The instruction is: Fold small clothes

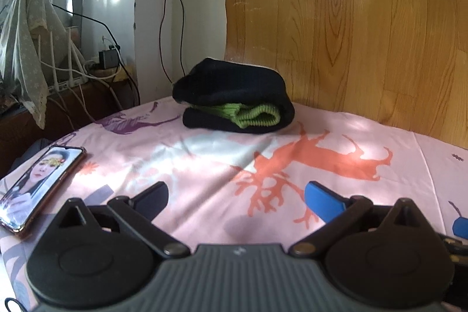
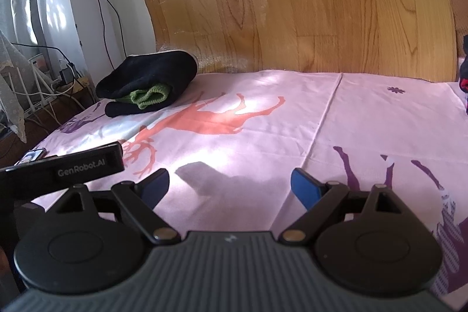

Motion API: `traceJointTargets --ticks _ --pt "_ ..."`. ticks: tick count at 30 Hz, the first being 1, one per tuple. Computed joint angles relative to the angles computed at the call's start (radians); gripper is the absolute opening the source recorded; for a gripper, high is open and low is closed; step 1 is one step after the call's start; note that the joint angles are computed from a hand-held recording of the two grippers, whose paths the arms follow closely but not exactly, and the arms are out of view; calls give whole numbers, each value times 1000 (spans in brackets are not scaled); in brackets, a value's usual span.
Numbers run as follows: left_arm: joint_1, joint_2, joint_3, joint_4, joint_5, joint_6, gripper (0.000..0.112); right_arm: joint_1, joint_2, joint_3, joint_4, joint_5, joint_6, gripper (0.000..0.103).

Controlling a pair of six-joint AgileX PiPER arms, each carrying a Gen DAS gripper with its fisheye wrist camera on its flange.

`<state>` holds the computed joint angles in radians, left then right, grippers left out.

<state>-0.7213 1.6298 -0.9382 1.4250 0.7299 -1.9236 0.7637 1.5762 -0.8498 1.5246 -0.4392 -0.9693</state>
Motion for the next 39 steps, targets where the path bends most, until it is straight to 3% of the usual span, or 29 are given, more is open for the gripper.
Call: traceJointTargets --ticks 17,39 --pt "-36 -39 53 28 80 -72 103 17 -18 36 -133 -30 121 92" --pt "-24 -32 39 -4 60 -16 103 10 -22 41 -160 -18 167 92"
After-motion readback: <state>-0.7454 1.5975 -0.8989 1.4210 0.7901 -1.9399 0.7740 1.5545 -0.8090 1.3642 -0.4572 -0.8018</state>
